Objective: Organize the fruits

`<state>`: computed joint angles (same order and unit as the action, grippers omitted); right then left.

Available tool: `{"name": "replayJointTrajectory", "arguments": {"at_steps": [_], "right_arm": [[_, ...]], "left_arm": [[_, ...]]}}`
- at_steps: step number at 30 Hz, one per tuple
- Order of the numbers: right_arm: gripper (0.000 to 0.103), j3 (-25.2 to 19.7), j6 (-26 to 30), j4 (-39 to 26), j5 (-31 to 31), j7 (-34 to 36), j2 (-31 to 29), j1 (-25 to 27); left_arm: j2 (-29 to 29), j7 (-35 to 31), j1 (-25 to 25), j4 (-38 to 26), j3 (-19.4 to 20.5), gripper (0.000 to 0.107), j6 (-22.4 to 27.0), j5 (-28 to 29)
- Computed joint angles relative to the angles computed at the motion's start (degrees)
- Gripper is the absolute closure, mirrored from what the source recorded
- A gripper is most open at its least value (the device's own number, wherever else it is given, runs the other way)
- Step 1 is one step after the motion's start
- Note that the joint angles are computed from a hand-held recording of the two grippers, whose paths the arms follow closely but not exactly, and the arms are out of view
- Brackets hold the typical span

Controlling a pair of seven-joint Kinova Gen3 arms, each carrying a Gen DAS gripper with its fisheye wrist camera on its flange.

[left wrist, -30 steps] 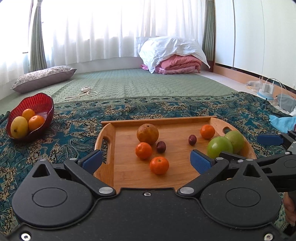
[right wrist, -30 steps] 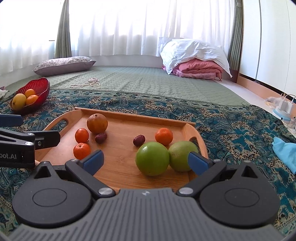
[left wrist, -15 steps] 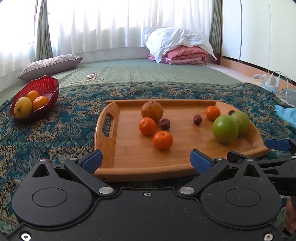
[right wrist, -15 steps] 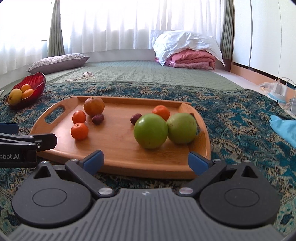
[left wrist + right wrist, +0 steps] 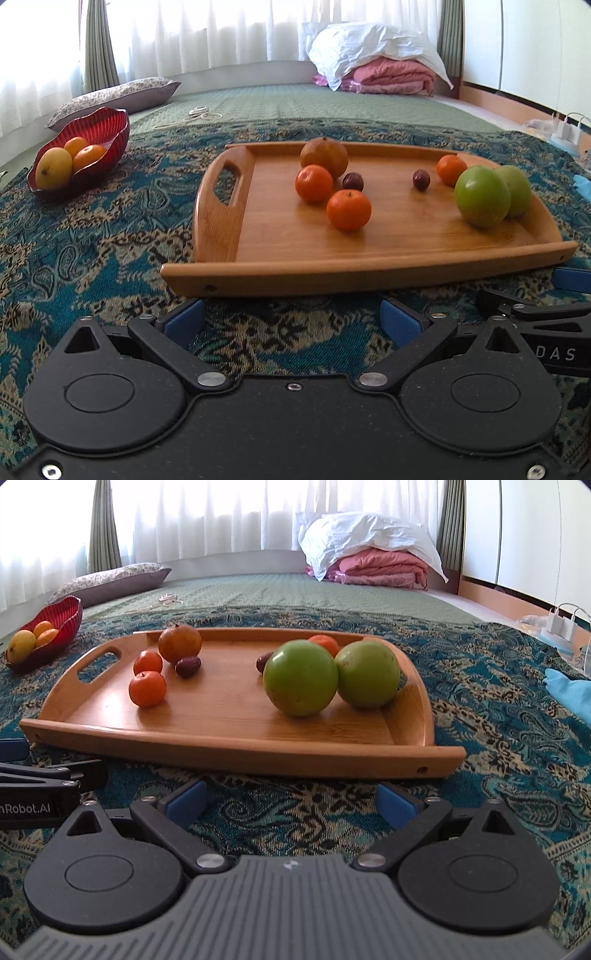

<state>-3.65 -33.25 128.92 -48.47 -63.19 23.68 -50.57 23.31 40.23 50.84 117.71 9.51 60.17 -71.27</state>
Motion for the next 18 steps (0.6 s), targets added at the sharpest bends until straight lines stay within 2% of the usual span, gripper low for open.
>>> {"name": "replayJointTrajectory", "arguments": {"at_steps": [18], "right_arm": [[0.0, 0.55, -0.05, -0.56, -0.07, 0.54, 1.43, -0.67]], "left_arm": [[-0.24, 1.18, -1.29, 0.97, -0.16, 0.004, -2.39, -0.51]]}}
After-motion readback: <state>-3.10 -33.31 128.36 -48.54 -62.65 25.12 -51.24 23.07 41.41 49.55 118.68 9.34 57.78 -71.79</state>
